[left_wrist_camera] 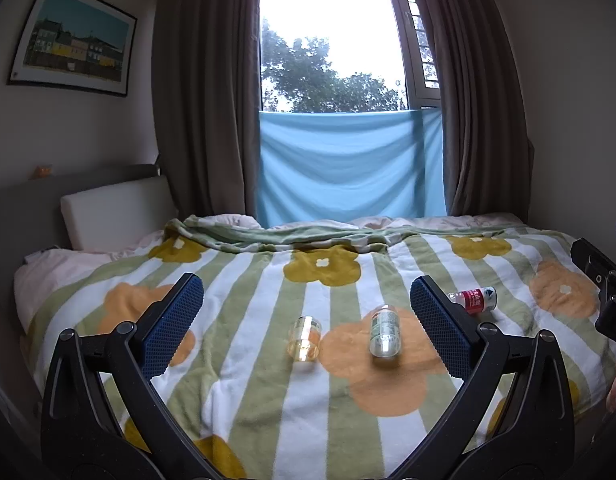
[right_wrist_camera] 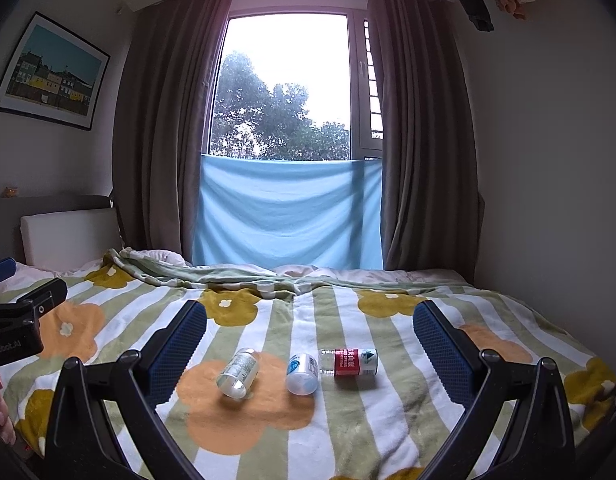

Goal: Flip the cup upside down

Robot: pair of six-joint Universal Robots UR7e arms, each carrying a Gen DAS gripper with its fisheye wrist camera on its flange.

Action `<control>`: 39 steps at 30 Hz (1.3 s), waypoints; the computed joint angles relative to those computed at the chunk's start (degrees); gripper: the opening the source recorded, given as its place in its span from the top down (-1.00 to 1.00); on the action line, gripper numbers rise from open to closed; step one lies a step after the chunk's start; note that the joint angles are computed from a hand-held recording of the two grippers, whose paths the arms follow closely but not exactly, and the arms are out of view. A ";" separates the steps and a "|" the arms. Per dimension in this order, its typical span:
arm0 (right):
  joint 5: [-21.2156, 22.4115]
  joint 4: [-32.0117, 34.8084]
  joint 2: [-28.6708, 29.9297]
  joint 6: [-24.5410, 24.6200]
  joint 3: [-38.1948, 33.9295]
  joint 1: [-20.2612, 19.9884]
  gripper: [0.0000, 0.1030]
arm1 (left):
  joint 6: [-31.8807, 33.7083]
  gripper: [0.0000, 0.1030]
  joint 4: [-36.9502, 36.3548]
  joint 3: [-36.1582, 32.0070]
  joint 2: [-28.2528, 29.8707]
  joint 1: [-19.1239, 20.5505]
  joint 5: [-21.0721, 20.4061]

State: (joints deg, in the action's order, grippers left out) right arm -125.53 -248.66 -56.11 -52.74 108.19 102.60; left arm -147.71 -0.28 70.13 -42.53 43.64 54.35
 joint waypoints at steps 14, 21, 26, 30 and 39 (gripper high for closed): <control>-1.58 1.20 0.38 1.06 -1.66 0.53 -1.00 | 0.28 -1.00 -0.34 0.03 -0.37 0.32 0.00; -1.70 0.89 0.12 0.80 -1.41 0.35 -1.00 | -0.12 -1.00 0.18 -0.21 -0.18 0.41 0.24; -1.74 0.66 0.05 0.01 -1.10 0.20 -1.00 | -0.58 -1.00 0.96 -0.52 0.19 0.41 0.27; -1.86 0.75 0.10 0.22 -1.26 0.31 -1.00 | -0.68 -1.00 1.46 -0.92 0.53 0.39 0.18; -1.56 1.17 0.12 1.10 -1.18 0.19 -1.00 | -0.91 -1.00 1.85 -1.03 0.73 0.40 0.27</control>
State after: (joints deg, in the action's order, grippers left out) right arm -127.09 -247.49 -55.99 -51.64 107.00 102.79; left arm -148.62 1.57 69.10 -41.80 44.04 54.63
